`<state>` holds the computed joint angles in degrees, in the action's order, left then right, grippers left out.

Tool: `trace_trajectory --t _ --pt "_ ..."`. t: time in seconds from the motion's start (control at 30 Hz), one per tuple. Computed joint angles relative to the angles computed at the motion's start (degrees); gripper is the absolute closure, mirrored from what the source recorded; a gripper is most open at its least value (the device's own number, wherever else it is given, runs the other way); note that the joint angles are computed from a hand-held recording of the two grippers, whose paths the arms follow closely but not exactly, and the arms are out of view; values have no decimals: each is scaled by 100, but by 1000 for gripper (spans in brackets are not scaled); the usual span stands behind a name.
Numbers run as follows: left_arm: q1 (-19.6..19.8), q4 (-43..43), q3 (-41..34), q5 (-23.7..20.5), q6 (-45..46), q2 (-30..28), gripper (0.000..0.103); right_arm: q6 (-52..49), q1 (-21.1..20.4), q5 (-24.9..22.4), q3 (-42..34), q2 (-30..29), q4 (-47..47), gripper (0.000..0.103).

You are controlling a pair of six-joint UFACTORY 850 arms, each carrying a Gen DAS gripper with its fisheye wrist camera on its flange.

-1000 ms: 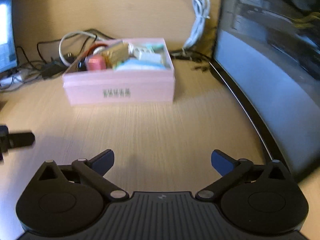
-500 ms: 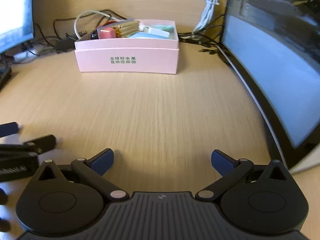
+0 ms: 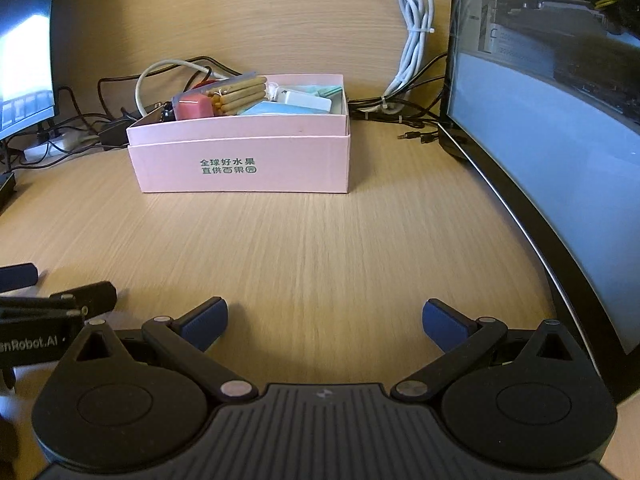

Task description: Organize objects

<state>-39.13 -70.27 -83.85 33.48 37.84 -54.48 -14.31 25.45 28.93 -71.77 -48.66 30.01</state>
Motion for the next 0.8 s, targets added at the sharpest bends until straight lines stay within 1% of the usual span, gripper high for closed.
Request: trace_trajectory --t 0.1,0.8 --pt "1 -5 -6 -5 6 -1 3 -78 18 -10 -49 -22 126 0" --pt "14 -103 -88 -6 104 -42 3 -51 4 -15 -51 -26 77 0"
